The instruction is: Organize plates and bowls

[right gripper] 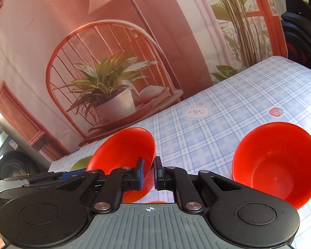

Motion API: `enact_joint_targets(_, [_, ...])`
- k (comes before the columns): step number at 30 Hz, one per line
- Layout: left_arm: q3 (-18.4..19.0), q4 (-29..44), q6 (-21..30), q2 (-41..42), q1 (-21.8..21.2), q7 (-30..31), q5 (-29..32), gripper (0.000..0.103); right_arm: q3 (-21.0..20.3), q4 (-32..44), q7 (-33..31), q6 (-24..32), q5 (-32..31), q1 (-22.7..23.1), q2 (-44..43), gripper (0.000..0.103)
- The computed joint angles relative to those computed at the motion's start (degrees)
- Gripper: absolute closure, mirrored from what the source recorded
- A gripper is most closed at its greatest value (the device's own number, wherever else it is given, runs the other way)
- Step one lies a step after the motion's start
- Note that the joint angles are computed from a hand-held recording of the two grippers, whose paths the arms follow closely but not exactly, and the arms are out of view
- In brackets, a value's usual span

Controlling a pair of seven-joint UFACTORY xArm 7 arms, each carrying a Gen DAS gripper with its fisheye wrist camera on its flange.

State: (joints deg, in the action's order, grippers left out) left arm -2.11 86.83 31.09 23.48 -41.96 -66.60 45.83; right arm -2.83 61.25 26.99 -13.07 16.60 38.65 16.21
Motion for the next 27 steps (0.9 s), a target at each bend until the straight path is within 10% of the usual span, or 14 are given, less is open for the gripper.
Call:
enact_joint_targets(6, [-0.69, 6.03, 1.83, 3.15, -2.07, 3.20, -0.89, 0.086, -3.03, -7.50, -4.90, -6.66, 8.05, 3.55, -4.85, 0.093])
enact_joint_targets(27, [3.69, 45.98, 14.10, 29.76, -11.08, 24.64, -17.25, 0.084, 10.40, -25.10, 6.03, -22.30, 5.35, -16.45, -10.10, 0.093])
